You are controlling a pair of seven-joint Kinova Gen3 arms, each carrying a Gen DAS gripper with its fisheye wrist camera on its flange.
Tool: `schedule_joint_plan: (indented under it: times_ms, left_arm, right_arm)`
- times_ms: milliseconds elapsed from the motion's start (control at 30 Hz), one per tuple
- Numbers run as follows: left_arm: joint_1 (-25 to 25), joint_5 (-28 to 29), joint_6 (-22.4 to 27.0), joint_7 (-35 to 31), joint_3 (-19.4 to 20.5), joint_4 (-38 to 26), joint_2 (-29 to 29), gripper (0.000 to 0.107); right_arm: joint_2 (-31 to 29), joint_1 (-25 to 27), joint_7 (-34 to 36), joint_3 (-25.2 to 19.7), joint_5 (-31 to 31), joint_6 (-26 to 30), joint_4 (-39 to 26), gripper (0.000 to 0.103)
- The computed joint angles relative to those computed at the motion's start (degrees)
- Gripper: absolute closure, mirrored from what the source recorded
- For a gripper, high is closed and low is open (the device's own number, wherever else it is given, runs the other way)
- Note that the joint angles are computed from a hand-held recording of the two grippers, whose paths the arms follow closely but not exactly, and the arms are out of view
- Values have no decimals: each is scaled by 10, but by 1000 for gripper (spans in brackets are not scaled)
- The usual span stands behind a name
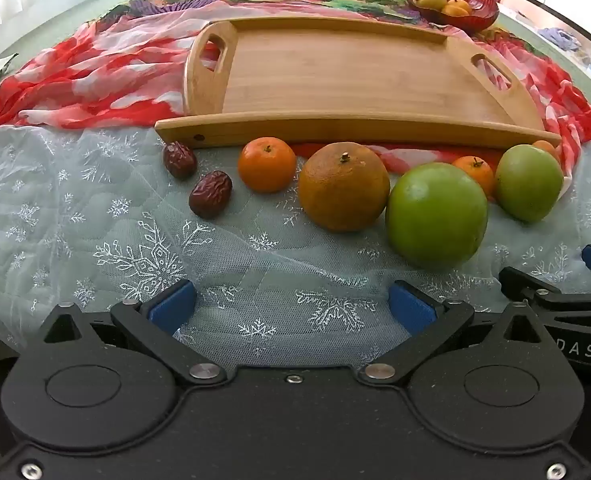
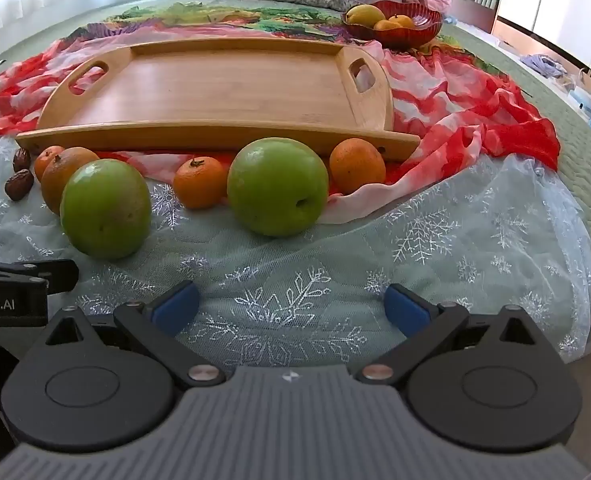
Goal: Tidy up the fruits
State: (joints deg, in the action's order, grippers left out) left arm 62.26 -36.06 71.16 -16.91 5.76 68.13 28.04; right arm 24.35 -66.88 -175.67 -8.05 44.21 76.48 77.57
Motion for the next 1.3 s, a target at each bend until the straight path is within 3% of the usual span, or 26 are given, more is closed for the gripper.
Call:
schedule_joint_plan:
  times_ms: [1300]
  left_arm:
    - [2, -2, 6, -1, -1, -2, 2, 4]
  right_arm:
    - [6, -11, -7, 1, 18, 9, 1, 0]
